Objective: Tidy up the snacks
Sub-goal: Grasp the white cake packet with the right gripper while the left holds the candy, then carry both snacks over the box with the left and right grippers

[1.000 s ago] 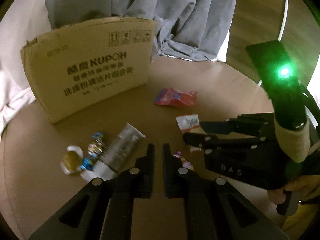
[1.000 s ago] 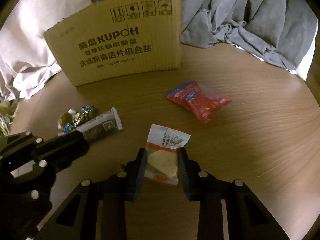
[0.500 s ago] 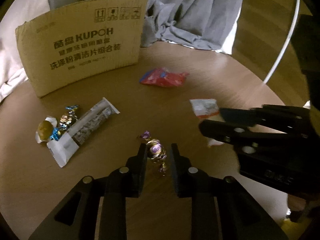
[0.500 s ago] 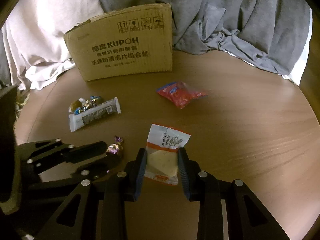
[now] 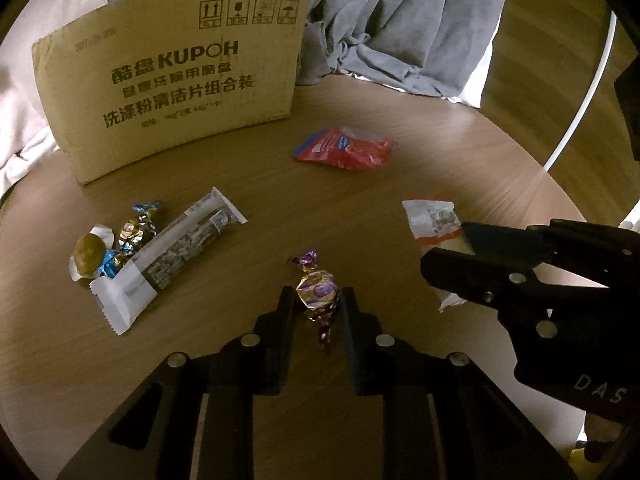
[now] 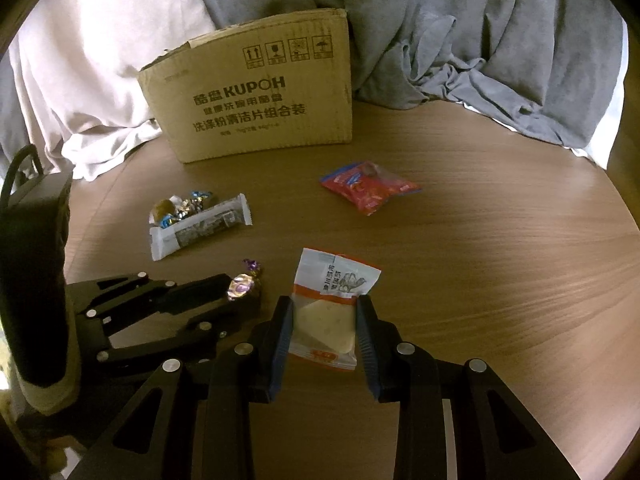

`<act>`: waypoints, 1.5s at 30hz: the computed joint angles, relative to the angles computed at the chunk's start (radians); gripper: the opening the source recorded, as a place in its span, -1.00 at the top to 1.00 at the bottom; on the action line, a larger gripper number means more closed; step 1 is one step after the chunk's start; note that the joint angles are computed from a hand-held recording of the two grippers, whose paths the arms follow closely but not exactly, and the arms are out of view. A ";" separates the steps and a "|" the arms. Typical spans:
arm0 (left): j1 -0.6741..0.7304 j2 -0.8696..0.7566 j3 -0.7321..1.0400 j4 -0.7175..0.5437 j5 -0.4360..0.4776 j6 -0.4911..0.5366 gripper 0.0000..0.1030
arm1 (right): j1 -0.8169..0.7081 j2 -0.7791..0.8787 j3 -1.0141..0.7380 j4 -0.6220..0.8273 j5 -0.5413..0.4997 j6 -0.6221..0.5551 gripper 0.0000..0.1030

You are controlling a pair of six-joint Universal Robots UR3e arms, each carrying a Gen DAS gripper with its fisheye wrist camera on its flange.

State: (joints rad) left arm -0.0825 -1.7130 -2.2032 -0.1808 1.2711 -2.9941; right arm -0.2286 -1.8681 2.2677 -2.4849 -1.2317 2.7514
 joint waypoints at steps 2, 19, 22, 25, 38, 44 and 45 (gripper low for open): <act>0.001 0.019 -0.007 0.001 0.002 -0.003 0.58 | -0.005 0.000 -0.006 0.011 0.009 -0.003 0.36; 0.109 0.318 0.092 -0.158 0.013 -0.046 0.58 | -0.023 -0.018 -0.158 0.026 0.143 0.033 0.36; 0.129 0.335 0.126 -0.152 0.015 -0.046 0.58 | -0.012 0.000 -0.216 0.006 0.176 0.067 0.36; 0.145 0.329 0.173 -0.144 0.022 -0.046 0.57 | 0.005 0.031 -0.270 -0.028 0.193 0.098 0.36; 0.204 0.231 0.421 -0.136 0.052 -0.032 0.57 | 0.122 0.293 -0.621 -0.155 0.174 0.230 0.36; 0.230 0.146 0.557 -0.192 0.044 -0.016 0.57 | 0.181 0.432 -0.827 -0.129 0.146 0.246 0.36; 0.232 0.127 0.581 -0.207 0.043 -0.011 0.57 | 0.192 0.460 -0.868 -0.116 0.138 0.244 0.36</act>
